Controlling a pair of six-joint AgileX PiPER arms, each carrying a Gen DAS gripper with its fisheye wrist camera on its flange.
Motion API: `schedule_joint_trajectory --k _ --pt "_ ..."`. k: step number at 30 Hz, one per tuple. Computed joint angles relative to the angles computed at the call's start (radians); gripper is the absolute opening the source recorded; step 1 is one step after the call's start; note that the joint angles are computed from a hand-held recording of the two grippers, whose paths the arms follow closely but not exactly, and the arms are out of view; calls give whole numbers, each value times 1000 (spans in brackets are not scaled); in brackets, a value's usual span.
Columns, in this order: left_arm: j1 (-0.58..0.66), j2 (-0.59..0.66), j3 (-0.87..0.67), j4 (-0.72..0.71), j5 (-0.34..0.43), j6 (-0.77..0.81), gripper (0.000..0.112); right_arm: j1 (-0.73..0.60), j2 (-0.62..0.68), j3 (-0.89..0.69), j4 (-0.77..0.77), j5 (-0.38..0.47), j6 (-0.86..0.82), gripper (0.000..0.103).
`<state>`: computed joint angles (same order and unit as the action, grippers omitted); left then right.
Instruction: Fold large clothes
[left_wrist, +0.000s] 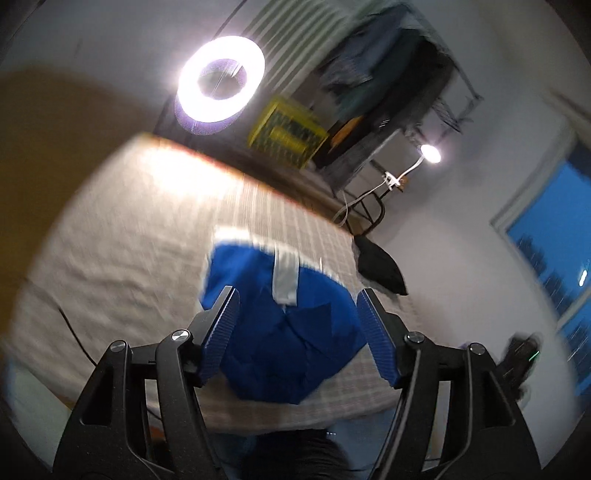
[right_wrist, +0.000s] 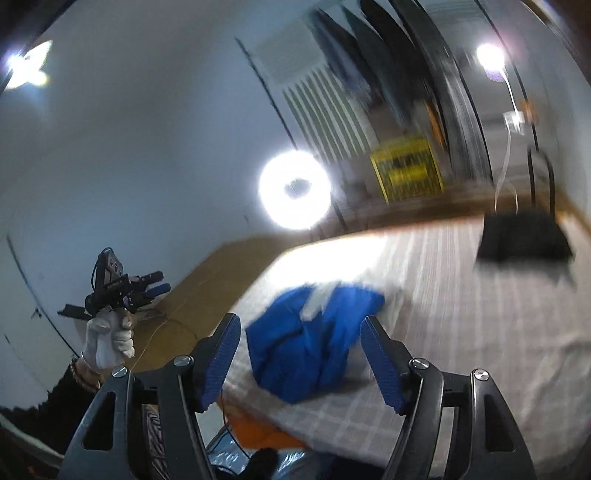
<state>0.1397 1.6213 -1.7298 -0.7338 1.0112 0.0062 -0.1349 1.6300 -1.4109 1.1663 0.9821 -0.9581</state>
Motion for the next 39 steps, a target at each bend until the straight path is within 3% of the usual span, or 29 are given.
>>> schedule_joint_trajectory --k 4,7,15,17,19,20,22,23,24,26,30,32,36,39 --pt "-11 115 66 -22 -81 -21 68 87 159 -47 -41 -59 76 69" --pt "15 207 103 -115 -106 -6 68 139 305 -145 -54 -66 168 69" --pt "31 391 17 -236 -70 31 68 228 581 -388 -152 -100 392 67" --pt "23 445 -33 -244 -46 23 61 230 639 -449 -143 -70 421 55" --pt "11 491 -89 -240 -18 15 42 232 693 -512 -139 -36 441 44" --pt "5 506 -105 -240 -16 9 39 231 706 -528 -138 -27 443 38" --pt "-7 537 -150 -233 -10 -6 7 225 745 -582 -121 6 445 23" --pt "-14 541 -164 -217 -14 -22 6 217 774 -626 -106 42 457 7" --pt "-21 531 -161 -212 -26 -34 5 209 793 -658 -96 69 477 2" --pt "-29 484 -113 -274 -45 2 3 183 797 -689 -57 115 495 0" --pt "-68 422 -96 -152 -69 -2 3 122 745 -658 14 164 418 0" --pt "-90 441 -114 -2 -62 -65 3 105 743 -618 41 171 384 0" --pt "-116 505 -154 138 -48 -143 3 155 800 -633 -105 141 458 0" --pt "-162 495 -185 267 -44 -188 5 165 815 -621 -115 123 450 0"
